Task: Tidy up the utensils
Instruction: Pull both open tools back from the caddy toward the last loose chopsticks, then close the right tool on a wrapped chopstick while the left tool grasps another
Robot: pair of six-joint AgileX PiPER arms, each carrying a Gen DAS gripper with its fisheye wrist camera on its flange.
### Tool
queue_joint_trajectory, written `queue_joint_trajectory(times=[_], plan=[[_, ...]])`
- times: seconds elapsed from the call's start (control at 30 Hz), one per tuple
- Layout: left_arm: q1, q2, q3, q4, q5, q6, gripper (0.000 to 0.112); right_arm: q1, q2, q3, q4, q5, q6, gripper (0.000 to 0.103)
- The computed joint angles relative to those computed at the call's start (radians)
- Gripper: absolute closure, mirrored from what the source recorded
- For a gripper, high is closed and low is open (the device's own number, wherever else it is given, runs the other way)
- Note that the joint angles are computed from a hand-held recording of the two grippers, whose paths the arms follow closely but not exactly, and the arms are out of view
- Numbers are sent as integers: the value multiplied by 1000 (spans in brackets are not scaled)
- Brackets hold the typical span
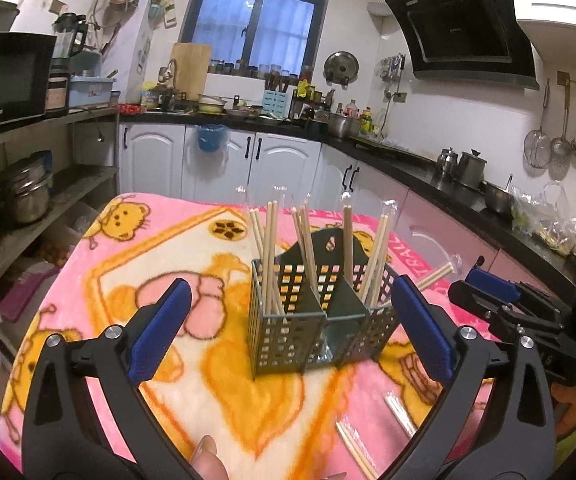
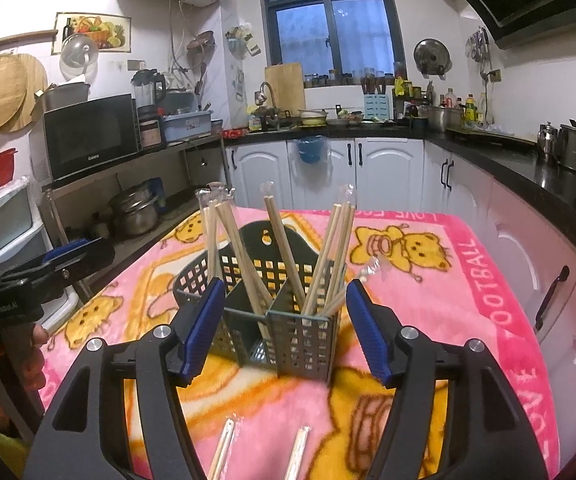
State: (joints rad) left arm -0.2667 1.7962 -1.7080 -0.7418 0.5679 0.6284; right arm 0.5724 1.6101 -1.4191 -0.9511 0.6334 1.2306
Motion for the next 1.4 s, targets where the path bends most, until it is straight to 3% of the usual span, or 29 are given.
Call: queue_joint_trajectory(times=[0.77, 1.4], plan=[[-9, -56, 198, 23, -10, 31, 20, 22, -29, 141, 94, -12, -38, 42], [-65, 2, 234, 93, 54, -31, 21, -43, 13, 190, 373, -67, -274, 51]])
